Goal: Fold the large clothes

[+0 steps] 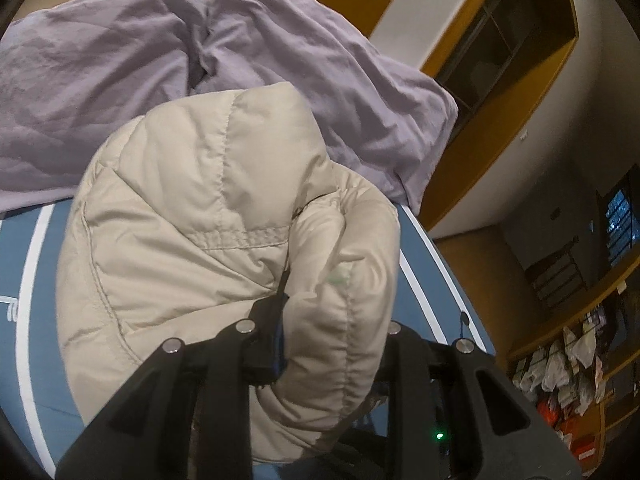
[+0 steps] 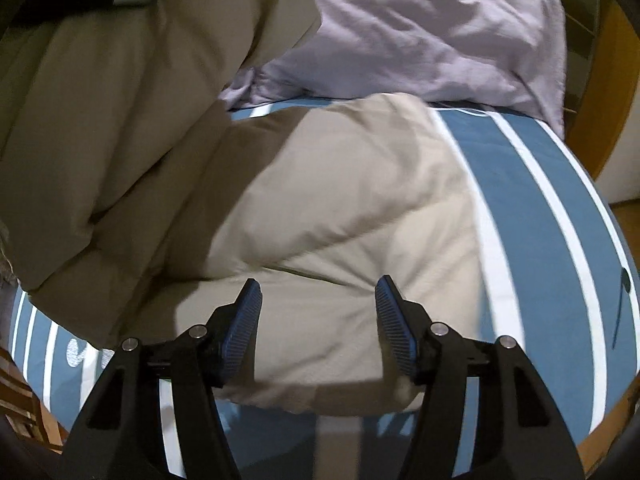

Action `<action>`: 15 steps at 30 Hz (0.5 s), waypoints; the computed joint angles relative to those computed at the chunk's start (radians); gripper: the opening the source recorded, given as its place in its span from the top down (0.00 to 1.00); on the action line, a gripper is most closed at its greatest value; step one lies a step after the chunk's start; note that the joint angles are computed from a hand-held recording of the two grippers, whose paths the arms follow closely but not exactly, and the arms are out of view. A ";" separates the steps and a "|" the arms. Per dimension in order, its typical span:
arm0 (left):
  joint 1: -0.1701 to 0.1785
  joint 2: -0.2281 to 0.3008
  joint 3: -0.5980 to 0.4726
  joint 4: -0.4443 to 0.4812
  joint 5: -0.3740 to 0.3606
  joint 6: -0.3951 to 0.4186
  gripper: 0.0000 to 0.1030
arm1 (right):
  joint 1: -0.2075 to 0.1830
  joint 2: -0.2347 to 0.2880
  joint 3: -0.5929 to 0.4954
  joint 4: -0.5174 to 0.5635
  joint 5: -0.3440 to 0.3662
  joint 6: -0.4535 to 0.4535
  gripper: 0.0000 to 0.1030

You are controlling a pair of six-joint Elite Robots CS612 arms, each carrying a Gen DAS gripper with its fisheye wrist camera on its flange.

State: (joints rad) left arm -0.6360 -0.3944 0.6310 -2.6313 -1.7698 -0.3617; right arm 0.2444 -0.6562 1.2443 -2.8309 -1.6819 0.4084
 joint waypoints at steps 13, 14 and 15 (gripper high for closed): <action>-0.038 0.065 -0.105 0.141 -0.017 0.070 0.75 | -0.026 -0.050 0.111 -0.034 -0.059 0.068 0.40; -0.040 0.072 -0.119 0.154 -0.015 0.075 0.75 | -0.029 -0.052 0.116 -0.038 -0.051 0.075 0.39; -0.043 0.085 -0.142 0.171 -0.013 0.079 0.75 | -0.034 -0.055 0.126 -0.045 -0.041 0.086 0.39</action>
State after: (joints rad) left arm -0.6790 -0.3098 0.4893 -2.4599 -1.7825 -0.2822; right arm 0.2100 -0.7111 1.3703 -2.8758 -1.7233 0.4947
